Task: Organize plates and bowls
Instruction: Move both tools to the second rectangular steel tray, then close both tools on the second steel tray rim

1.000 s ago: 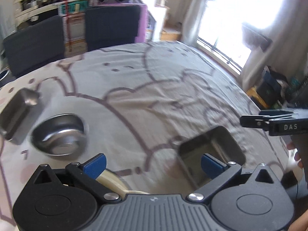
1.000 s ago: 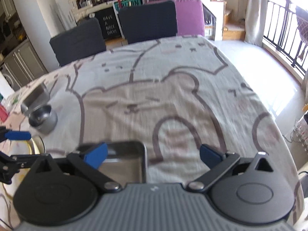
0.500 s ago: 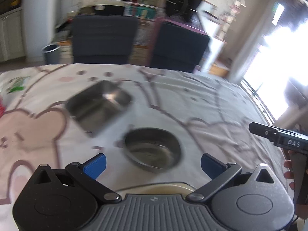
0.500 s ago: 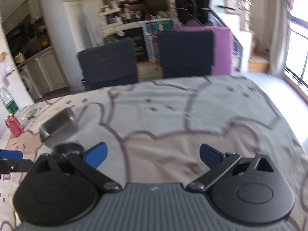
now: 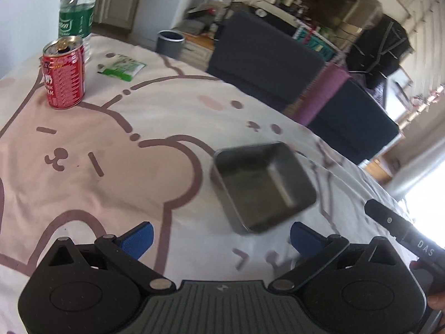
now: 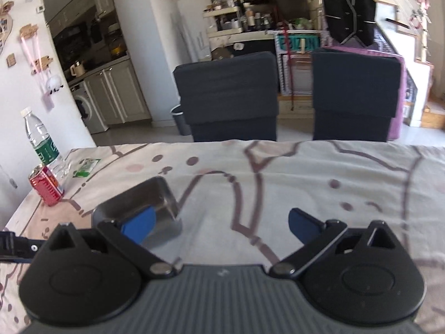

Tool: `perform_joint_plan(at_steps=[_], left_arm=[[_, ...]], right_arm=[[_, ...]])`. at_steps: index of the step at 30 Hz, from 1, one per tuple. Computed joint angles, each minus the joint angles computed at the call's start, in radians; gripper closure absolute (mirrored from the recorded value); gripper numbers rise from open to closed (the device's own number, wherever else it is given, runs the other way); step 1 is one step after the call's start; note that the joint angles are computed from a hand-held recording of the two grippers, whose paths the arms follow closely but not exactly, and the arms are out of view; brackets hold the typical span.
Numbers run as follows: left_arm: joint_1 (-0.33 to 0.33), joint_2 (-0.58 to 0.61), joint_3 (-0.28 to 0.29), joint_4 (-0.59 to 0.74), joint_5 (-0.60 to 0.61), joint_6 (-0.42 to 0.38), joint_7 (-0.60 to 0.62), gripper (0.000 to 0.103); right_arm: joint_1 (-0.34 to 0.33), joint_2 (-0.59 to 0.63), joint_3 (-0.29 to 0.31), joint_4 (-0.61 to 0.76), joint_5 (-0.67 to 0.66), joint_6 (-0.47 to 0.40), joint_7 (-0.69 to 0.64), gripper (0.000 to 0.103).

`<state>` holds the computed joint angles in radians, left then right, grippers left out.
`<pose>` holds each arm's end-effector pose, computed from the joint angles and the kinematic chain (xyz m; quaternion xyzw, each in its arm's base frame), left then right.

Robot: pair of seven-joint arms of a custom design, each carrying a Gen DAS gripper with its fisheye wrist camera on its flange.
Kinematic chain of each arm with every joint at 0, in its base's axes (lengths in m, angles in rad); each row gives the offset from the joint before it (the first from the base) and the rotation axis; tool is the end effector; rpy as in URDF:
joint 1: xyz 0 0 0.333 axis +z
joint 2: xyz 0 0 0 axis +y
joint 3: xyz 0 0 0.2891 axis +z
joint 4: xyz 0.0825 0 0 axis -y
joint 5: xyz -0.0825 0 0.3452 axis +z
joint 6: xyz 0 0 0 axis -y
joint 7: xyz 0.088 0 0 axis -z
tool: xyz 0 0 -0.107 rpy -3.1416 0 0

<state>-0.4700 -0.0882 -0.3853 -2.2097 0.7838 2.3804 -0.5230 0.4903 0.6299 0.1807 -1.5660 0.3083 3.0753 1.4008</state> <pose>0.3370 -0.3811 0.4364 -0.8593 0.3899 -0.2845 0.1690 0.5814 0.3929 0.3820 -0.7651 0.4758 -0.1143 0.4186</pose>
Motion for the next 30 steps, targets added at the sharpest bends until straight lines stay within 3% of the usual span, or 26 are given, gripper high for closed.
perform_joint_plan(at_steps=[2,7,12,14,17,22,28,30], left_arm=[[0.005,0.015,0.006,0.01,-0.001,-0.01,0.017,0.0],[0.002,0.07,0.019,0.057,0.0,-0.043,0.124,0.0],[-0.017,0.127,0.03,0.109,-0.015,-0.127,0.233,0.0],[-0.025,0.136,0.035,0.113,-0.005,-0.142,0.261,0.0],[-0.032,0.139,0.041,0.116,0.003,-0.157,0.282,0.0],[-0.047,0.15,0.041,0.142,0.015,-0.231,0.336,0.0],[-0.051,0.137,0.043,0.133,0.015,-0.266,0.329,0.0],[-0.046,0.128,0.044,0.12,0.017,-0.246,0.323,0.0]], right_arm=[[0.037,0.075,-0.031,0.114,-0.027,-0.04,0.016,0.0],[0.054,0.212,-0.033,0.314,-0.099,-0.117,0.048,0.0],[0.153,0.261,-0.163,0.388,-0.142,-0.199,0.126,0.0],[0.172,0.258,-0.191,0.376,-0.147,-0.207,0.139,0.0],[0.166,0.275,-0.181,0.398,-0.202,-0.223,0.175,0.0],[0.209,0.265,-0.257,0.399,-0.29,-0.267,0.272,0.0],[0.125,0.259,-0.149,0.456,-0.279,-0.455,0.181,0.001],[0.105,0.249,-0.12,0.449,-0.254,-0.47,0.157,0.008]])
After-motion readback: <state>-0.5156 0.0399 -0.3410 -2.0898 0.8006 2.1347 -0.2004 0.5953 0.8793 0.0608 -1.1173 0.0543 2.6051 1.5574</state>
